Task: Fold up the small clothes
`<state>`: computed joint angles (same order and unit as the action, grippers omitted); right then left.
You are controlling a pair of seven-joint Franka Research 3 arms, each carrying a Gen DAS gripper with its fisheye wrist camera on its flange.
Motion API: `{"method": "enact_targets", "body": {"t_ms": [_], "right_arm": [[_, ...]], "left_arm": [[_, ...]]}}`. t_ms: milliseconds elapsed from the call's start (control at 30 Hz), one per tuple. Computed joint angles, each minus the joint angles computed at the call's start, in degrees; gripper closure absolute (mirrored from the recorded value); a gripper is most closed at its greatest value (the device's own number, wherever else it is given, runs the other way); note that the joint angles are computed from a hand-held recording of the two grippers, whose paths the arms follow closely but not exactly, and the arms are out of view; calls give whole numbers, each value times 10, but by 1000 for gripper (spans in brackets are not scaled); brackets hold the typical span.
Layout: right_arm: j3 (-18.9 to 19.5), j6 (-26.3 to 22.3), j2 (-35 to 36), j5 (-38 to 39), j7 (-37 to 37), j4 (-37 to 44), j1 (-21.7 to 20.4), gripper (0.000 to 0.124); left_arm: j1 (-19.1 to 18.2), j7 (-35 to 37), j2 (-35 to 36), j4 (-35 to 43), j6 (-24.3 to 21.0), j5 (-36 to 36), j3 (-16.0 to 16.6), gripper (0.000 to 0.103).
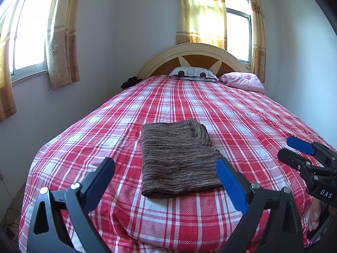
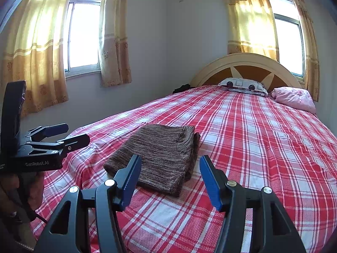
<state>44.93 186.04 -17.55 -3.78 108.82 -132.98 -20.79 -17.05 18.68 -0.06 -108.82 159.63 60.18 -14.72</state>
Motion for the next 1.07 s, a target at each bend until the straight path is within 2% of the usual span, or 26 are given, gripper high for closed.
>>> {"method": "enact_targets", "body": {"t_ms": [233, 600, 767, 867, 1067], "right_arm": [[-1, 6, -3, 9, -6, -3, 2, 65], [0, 5, -2, 18, -11, -4, 2, 65], [3, 6, -3, 18, -11, -6, 0, 65], [5, 7, -2, 18, -12, -6, -1, 65], [-3, 0, 5, 14, -13, -5, 8, 65]], "left_arm": [[0, 35, 2, 3, 2, -33, 1, 0], [3, 19, -1, 5, 7, -12, 1, 0], [5, 21, -1, 3, 11, -24, 3, 0], [9, 21, 0, -2, 27, -30, 6, 0], [8, 14, 3, 2, 19, -14, 5, 0]]}}
